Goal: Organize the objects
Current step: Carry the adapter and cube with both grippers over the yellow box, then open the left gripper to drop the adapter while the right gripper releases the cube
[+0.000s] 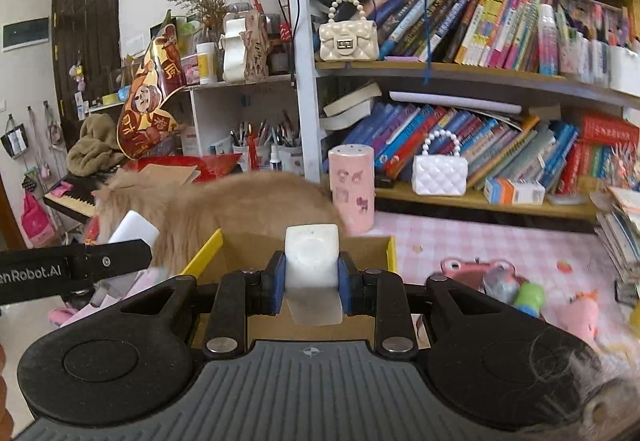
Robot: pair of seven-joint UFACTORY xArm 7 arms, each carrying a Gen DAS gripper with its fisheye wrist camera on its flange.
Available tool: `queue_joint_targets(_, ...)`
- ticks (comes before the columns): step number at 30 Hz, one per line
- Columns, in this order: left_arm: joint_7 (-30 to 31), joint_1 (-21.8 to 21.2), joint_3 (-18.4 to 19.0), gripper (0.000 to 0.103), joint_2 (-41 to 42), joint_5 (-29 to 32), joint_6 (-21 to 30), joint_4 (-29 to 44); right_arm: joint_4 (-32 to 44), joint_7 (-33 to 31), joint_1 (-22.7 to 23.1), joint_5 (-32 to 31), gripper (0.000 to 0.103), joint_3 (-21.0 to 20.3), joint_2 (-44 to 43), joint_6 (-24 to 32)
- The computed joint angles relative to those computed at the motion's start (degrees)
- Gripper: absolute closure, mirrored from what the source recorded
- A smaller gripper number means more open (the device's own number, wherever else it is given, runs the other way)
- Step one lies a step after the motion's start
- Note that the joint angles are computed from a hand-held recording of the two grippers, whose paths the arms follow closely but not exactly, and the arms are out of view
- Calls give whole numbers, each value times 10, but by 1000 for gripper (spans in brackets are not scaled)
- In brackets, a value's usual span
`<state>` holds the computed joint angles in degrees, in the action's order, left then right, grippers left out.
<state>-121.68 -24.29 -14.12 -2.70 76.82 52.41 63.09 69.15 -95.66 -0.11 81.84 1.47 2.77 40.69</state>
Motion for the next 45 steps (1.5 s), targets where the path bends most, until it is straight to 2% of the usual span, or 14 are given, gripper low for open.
queue_joint_targets(7,38,13,35,58,72,-12,-39,61,98,20,7,-82,79,32,101,-21)
queue_joint_targets(12,77,11,67,58,126,-56,-58,107,176,54,1,-182,79,57,177,-17)
queue_joint_targets(21,180,-6,114,58,211,-166,-51,188,300,100,-1,-371,79,85,277,18)
queue_joint_targets(28,252,-21,139,58,249,-229,-41,231,361,175,-2,-466,79,101,325,37)
queue_joint_targets(34,277,-33,153,58,256,-241,-28,247,386,217,-2,-509,78,111,348,32)
queue_joint_targets(36,278,-35,155,54,254,-238,-34,244,387,227,-3,-515,77,115,351,28)
queue_joint_targets(39,266,-46,160,48,249,-219,-25,242,369,208,-21,-493,66,136,341,9)
queue_joint_targets(45,232,-59,152,44,219,-163,-9,222,327,164,-49,-426,61,158,303,-13)
